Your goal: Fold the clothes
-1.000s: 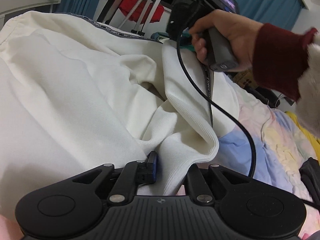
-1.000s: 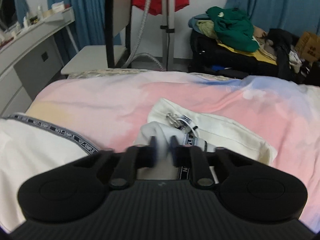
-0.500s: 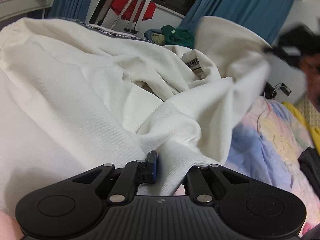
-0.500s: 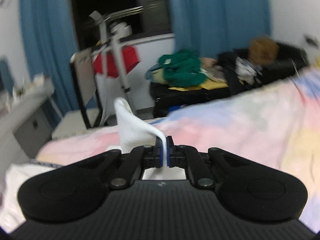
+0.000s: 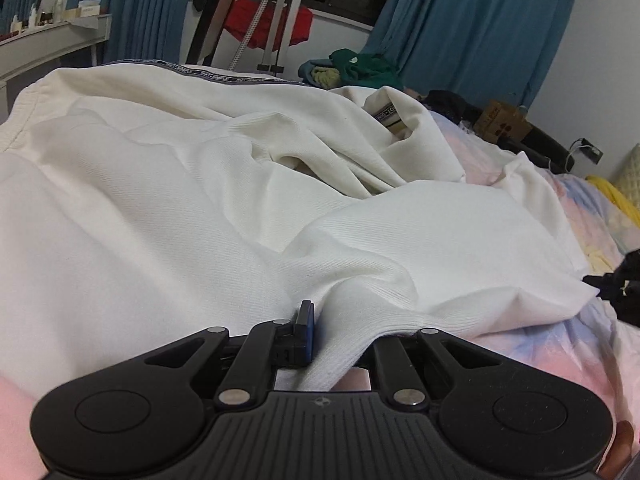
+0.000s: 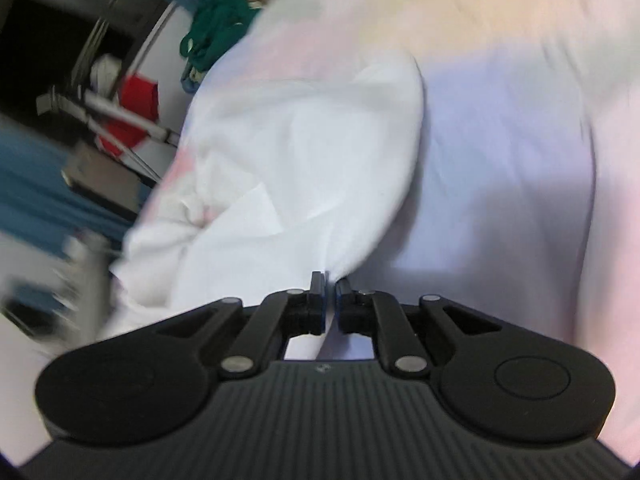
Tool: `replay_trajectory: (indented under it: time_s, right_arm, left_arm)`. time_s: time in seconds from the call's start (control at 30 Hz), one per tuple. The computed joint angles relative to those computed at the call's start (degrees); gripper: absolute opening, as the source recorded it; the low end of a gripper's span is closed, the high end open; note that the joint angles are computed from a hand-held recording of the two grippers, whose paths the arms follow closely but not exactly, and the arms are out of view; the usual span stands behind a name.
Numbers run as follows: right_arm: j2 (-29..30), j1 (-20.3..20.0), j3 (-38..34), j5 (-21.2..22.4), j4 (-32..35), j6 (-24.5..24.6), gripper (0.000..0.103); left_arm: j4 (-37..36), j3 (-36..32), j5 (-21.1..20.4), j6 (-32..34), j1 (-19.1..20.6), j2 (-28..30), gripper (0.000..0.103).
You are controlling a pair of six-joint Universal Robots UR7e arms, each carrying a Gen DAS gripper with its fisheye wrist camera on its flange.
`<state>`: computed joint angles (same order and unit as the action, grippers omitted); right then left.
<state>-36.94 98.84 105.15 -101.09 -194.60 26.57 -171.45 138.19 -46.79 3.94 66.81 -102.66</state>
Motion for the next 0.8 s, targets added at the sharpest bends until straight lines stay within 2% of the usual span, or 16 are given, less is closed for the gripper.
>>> replay_trajectory:
  time_s: [0.07, 0.13, 0.2, 0.27, 0.43, 0.57, 0.67, 0.73, 0.77, 0.8]
  right_arm:
    - [-0.64, -2.12, 1.66, 3.48, -2.70, 3.99, 0.011]
    - [-0.71, -3.68, 3.13, 4.79, -6.62, 8.39, 0.020]
    - [-0.32, -4.56, 3.77, 3.83, -10.12, 12.37, 0.049]
    - [0.01, -5.31, 3.33, 3.59, -10.64, 14.21, 0.062]
    - [3.09, -7.14, -1.41, 7.10, -13.75, 14.84, 0.063]
    - [6.68, -7.55, -7.80, 5.74, -15.93, 11.61, 0.063]
    - [8.85, -8.69, -12.29, 8.30, -15.33, 8.74, 0.062]
    - [9.75, -9.71, -14.00, 11.02, -14.71, 8.73, 0.056]
    - [10.01, -10.27, -14.44, 12.28, -14.33, 9.88, 0.046]
    - [10.28, -10.82, -14.92, 13.43, -13.81, 11.15, 0.027]
  left_arm:
    - [0.19, 0.40, 1.85, -0.35, -1.15, 0.02, 0.010]
    - [-0.16, 1.28, 3.84, -0.12, -2.49, -0.21, 0.010]
    - [-0.16, 1.44, 4.39, -0.70, -2.83, -0.24, 0.010]
    - [-0.14, 1.41, 4.57, -1.19, -2.87, -0.17, 0.010]
    - [0.33, 1.28, 4.51, -2.21, -2.77, -0.22, 0.010]
    - [0.39, 0.96, 4.10, -2.90, -2.42, 0.08, 0.010]
    - [0.10, 0.80, 3.78, -2.71, -2.06, 0.47, 0.010]
    - [0.09, 0.69, 3.54, -2.86, -1.91, 0.54, 0.010]
    - [0.13, 0.61, 3.41, -3.07, -1.85, 0.55, 0.010]
    - [0.09, 0.60, 3.20, -3.01, -1.70, 0.45, 0.010]
